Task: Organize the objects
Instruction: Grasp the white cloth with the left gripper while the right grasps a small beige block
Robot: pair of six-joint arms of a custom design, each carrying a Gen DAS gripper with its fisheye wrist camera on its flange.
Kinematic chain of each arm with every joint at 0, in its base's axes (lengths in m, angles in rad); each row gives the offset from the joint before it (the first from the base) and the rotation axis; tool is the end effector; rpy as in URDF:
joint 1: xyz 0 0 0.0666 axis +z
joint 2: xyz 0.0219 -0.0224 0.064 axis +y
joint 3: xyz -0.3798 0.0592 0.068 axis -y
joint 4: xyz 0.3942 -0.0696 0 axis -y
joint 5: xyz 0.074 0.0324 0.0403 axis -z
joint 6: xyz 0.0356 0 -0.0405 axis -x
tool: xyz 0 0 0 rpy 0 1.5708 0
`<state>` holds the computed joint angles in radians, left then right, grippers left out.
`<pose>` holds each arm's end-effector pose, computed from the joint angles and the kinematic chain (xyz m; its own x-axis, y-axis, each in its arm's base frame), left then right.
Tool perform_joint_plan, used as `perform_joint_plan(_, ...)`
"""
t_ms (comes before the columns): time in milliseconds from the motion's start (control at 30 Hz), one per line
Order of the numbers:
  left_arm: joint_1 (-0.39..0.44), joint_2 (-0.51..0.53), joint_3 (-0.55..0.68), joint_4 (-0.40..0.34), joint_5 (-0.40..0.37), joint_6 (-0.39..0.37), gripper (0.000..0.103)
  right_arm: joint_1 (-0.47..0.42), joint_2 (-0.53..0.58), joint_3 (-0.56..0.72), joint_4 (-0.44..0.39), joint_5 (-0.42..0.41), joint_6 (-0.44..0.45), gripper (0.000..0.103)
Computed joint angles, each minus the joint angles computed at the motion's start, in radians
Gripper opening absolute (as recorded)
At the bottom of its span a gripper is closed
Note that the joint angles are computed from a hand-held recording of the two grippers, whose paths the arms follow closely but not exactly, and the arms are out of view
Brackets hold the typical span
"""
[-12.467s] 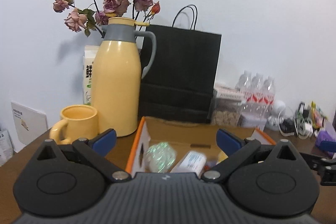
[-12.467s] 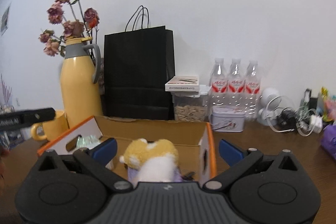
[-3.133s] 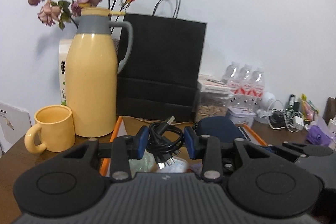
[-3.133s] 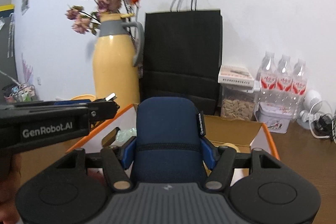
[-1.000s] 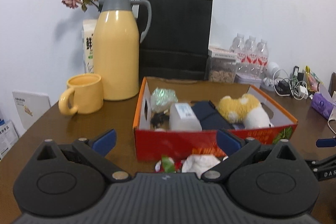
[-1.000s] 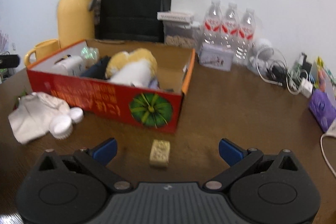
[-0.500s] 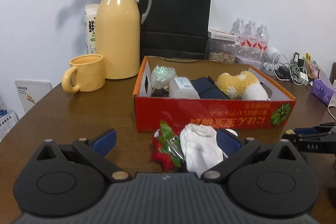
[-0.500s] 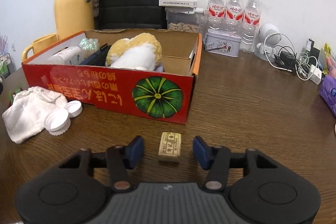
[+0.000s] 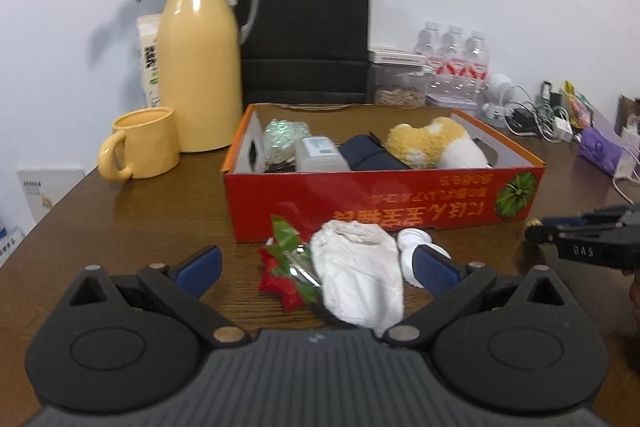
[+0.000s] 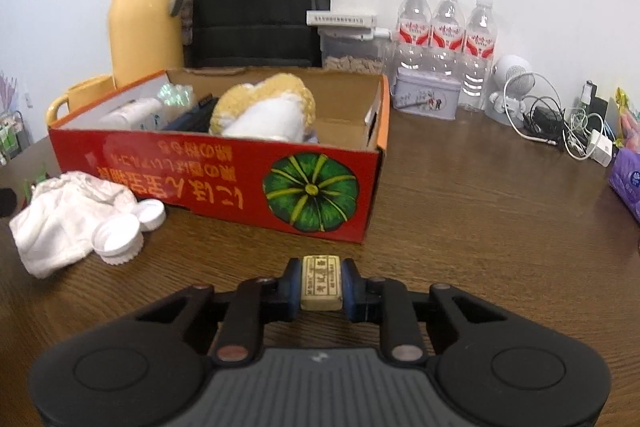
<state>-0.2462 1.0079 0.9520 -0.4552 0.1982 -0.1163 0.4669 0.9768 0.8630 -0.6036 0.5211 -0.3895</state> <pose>0.3524 -0.0962 0.4126 -0.4241 0.2239 -0.8775 0.4578 0.8890 0.0055 0.3084 0.1352 0.3695 -0.5641 0.0844 -0.8214 0.1717 0.9850 -0.0166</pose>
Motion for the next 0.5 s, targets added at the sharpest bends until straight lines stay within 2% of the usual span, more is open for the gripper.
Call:
perform_joint_plan(167, -0.052, 0.005, -0.017, 0.029, -0.036, -0.087, 0.103, 0.039, -0.016, -0.015, 0.045, 0.034, 0.017, 0.020)
perform_joint_plan(367, -0.135, 0.055, -0.025, 0.076, -0.155, -0.267, 0.103, 0.066, -0.017, -0.016, 0.054, 0.029, 0.027, 0.020)
perform_joint_plan(500, -0.155, 0.093, -0.019, 0.090, -0.196, -0.330, 0.103, 0.068, -0.017, -0.016, 0.053, 0.023, 0.024, 0.020)
